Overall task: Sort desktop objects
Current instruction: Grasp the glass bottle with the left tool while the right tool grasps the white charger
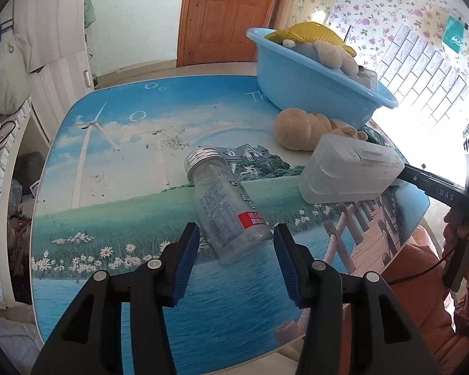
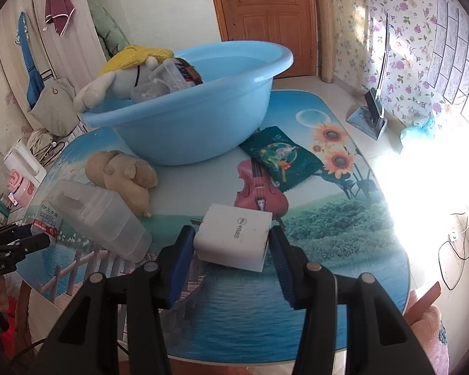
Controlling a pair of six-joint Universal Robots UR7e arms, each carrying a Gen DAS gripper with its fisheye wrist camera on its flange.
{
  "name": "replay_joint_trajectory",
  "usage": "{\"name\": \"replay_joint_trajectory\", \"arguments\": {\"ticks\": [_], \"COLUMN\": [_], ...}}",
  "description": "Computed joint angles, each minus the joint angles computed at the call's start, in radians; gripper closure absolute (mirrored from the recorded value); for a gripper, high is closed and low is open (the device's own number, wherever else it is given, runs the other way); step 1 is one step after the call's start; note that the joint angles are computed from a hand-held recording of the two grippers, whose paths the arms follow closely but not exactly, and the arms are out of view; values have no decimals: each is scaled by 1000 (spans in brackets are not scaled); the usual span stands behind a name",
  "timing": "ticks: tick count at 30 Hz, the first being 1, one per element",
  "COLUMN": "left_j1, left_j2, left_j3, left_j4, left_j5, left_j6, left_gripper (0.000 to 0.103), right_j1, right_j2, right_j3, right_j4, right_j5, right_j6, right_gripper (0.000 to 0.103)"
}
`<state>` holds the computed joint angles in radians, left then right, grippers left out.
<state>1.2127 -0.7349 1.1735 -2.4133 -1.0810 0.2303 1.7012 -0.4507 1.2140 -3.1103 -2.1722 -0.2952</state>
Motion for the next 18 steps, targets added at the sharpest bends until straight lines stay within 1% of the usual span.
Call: {"name": "replay_joint_trajectory", "arguments": {"ticks": [2,5,7,10,14,18], "left_j1": [-2,3,3,0,-9,-11], "left_j2": [3,10,19,27,49,73], "left_j3": [-5,-19,-29,-33,-52,-71], "left_j4": [-3,3,8,12,6,-32], "left_j5": [19,27,28,29,34,53], "left_j6": [-10,-23,-28,-28,4,49], "left_gripper": [48,47,46,39,35,35], "right_j1": [-3,-6,-4,2,9,13], "right_j2": [-3,-6,-1,11,29,44], "right_j3": [4,6,-1,-17,-42,-66], "right_j4": [-10,-9,-7,3,15,27], "right_j5": [6,14,6,-15,-33,-61], "right_j6": [2,18,15,11,5,4], "right_gripper": [55,54,54,54,42,40]}}
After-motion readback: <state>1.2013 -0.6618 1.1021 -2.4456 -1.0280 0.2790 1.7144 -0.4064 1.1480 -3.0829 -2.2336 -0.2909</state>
